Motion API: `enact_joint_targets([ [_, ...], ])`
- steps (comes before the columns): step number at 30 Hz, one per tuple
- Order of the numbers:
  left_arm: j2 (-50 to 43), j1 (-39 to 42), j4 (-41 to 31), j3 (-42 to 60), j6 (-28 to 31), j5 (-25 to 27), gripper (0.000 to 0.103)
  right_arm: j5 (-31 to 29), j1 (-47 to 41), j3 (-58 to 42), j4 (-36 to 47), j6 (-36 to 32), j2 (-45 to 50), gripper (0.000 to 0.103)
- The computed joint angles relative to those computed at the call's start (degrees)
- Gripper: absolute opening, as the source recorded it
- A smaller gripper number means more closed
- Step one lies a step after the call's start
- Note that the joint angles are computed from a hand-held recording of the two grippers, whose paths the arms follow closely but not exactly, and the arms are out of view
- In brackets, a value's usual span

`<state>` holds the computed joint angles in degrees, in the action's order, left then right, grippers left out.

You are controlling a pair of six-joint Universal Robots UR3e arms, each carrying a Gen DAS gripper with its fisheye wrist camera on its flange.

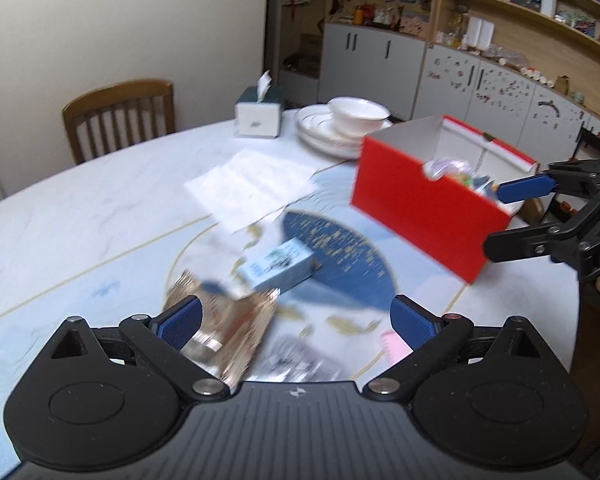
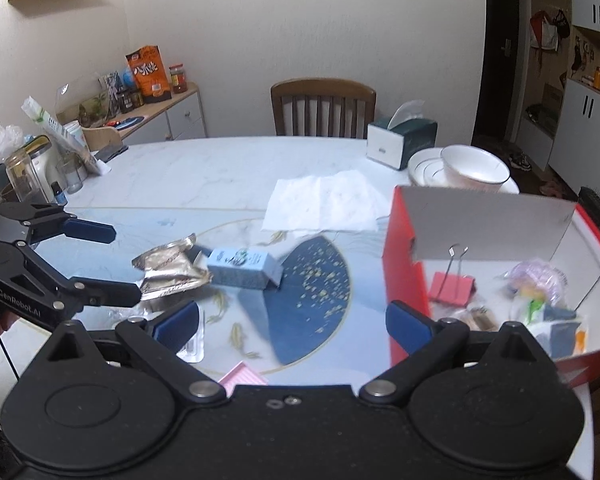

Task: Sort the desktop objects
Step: 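Withdraw both tools from the box toward the remaining table items, then grasp the white pellet bag with the left tool while the right tool grasps the pink ridged tray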

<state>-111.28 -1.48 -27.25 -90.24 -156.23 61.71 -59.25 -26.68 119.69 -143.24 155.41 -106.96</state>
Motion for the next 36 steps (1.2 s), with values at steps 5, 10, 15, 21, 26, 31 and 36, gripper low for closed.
enact_joint_targets([
  [5, 0.85, 2.73, 0.09, -3.47, 2.11, 1.08, 0.101, -2.63, 3.55, 1.4, -2.86, 2.63, 1.82, 0.1],
  [10, 0.08, 4.58, -0.15, -4.87, 3.95, 2.05, 0.101, -5.25, 7.31, 2.51, -5.54, 4.21, 4.41, 0.1],
  [15, -1.35, 5.9, -1.11, -4.87, 6.08, 2.88, 0.101, -7.86, 10.51, 3.08, -7.26, 5.22, 6.72, 0.1],
  [21, -3.21, 7.77, -1.54, -3.93, 8.82, 4.71, 0.101, -9.58, 11.8, 3.3, -7.81, 5.97, 8.33, 0.1],
  [26, -6.08, 7.34, -0.93, -2.03, 10.51, 7.56, 0.101, -10.73, 12.37, 3.32, -8.05, 6.16, 9.23, 0.1],
  [31, -7.17, 6.74, -1.39, -1.09, 12.0, 7.12, 0.101, -12.52, 13.68, 3.03, -9.01, 5.84, 11.11, 0.1],
  [36, -8.46, 5.52, -1.52, 0.02, 13.07, 7.44, 0.101, -14.42, 15.17, 2.49, -10.29, 5.21, 13.77, 0.098],
])
